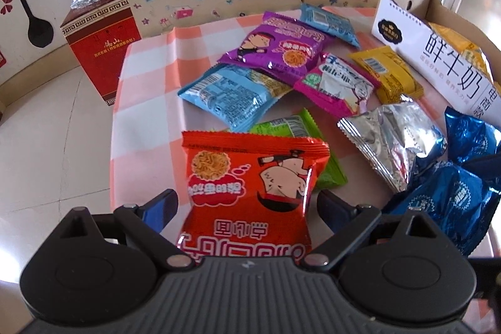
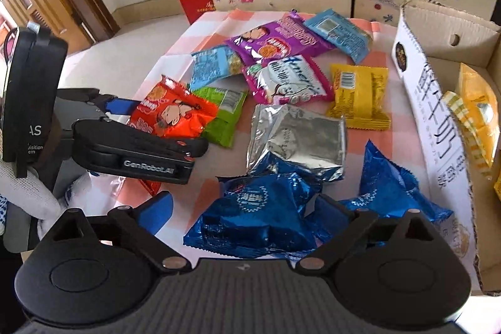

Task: Organize snacks
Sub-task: 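Close the left tool on the red snack bag while the right tool grasps a blue bag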

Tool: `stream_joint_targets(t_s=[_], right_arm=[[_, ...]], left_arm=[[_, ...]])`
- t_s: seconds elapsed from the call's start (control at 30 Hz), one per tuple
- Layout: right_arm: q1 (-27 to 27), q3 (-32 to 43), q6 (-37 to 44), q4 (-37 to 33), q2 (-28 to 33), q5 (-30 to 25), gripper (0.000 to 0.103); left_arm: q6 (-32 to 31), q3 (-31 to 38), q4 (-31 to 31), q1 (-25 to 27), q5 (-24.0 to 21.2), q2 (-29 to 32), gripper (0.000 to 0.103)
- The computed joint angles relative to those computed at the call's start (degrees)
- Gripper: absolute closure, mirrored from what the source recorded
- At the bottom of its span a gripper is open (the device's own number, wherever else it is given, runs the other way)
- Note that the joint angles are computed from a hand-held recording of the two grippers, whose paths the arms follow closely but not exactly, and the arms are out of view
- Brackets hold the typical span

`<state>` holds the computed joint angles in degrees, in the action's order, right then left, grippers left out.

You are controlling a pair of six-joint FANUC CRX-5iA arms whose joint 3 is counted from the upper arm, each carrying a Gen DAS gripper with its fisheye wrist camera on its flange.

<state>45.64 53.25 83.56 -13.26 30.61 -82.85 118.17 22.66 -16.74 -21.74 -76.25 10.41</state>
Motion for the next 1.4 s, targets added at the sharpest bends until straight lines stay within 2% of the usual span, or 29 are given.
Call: stream_joint_targets(t_s=[0.2,0.4,0.57,0.67,0.73,0.83,0.9,1.17,1.3,1.4], right_arm=[[1.6,0.2,-0.4,4.1,1.3,-0.7,0.006],[2.3,0.1,0.2,6.0,1.8,-1.4,0.020],[2.5,-1.2,0.4,6.7,1.0,-0.3,0.025],[2.3,-1.3,0.3,6.5,0.7,-0.2,0.025],[2.2,-1.7,0.2,6.4,0.2,0.4,0.026],[2.1,-2.6,0.1,6.5,-0.6,1.3,0.026],[2.1,-3.3,0.4,6.7,-1.2,2.1,0.026],[2.7,-5.6,2.9,7.5,-3.1,4.5,0.026],[2.6,-7.5,3.3,7.9,-4.8,6.5,0.026],[2.4,-8.3,3.1,8.1,-5.6,7.9,0.026]], left_arm=[[-0.3,0.5,0.2,0.1,-0.3,0.7,0.001],[0.7,-0.6,2.6,1.5,0.3,0.3,0.000],[0.6,-0.5,2.1,1.0,-0.2,0.2,0.000],[-0.4,-0.6,1.3,0.3,0.2,-0.2,0.008],[-1.2,-1.3,2.3,0.4,1.2,-0.8,0.020],[-2.9,-0.8,0.5,-0.8,1.4,-1.0,0.034],[-3.5,-0.8,0.8,-0.9,1.6,-1.1,0.037],[-1.8,-0.4,-1.9,-2.8,1.4,-1.6,0.037],[-1.1,0.4,-5.6,-4.8,1.0,-1.9,0.037],[0.1,0.2,-5.3,-4.9,1.5,-2.3,0.037]])
